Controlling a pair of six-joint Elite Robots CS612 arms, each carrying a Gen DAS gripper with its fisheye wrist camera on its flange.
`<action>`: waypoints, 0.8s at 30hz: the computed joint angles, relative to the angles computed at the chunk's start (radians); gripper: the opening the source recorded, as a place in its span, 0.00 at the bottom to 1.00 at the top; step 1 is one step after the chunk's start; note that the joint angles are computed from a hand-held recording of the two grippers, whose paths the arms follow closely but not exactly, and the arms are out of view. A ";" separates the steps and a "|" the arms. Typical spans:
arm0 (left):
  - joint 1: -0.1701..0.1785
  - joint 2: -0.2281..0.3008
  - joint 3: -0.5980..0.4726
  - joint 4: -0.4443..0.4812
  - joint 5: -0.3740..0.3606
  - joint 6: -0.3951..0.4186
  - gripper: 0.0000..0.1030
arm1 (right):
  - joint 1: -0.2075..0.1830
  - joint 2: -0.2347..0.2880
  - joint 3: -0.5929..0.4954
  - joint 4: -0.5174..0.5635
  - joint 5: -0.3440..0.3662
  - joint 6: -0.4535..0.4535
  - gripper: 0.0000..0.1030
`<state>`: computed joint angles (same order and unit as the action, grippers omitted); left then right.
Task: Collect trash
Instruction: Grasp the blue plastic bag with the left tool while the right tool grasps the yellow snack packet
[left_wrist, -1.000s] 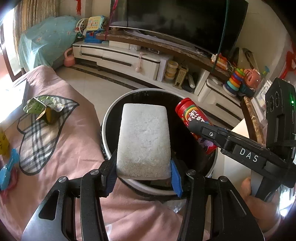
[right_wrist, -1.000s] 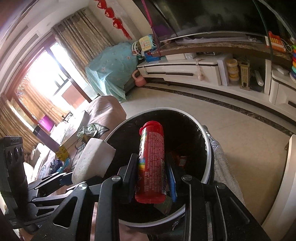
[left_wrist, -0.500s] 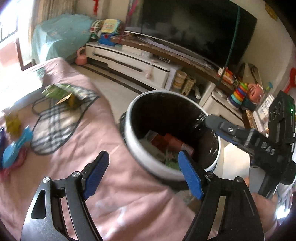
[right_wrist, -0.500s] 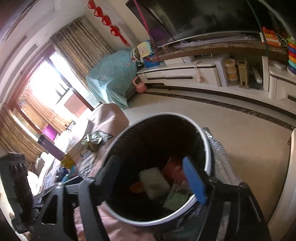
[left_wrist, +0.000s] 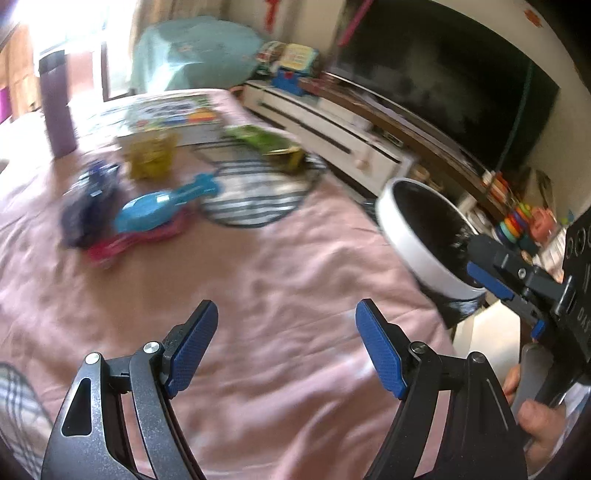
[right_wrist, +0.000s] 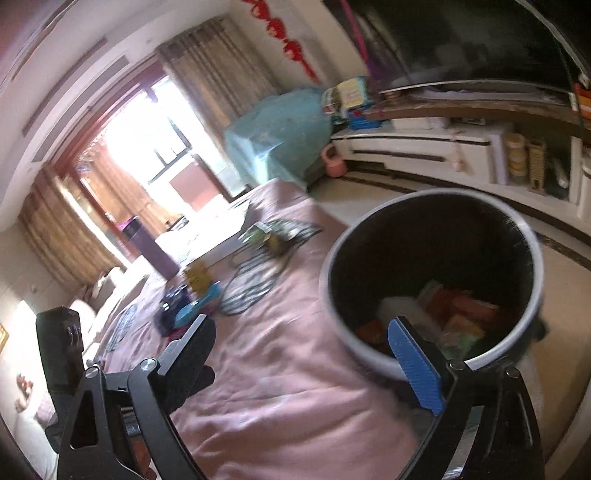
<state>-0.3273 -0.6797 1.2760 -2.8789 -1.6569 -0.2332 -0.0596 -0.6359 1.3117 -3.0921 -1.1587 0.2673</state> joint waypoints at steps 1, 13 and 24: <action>0.005 -0.002 0.007 -0.006 0.005 -0.008 0.77 | 0.005 0.004 -0.004 0.004 0.000 0.000 0.93; 0.073 -0.017 0.050 -0.035 0.063 -0.120 0.77 | 0.063 0.050 -0.082 0.081 0.059 -0.074 0.93; 0.109 0.010 -0.015 -0.002 0.092 -0.127 0.77 | 0.102 0.114 -0.229 0.204 0.045 -0.127 0.92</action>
<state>-0.2185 -0.6698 1.2613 -2.8813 -1.5653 -0.3604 0.0427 -0.5220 1.0830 -2.8880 -1.1142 0.1407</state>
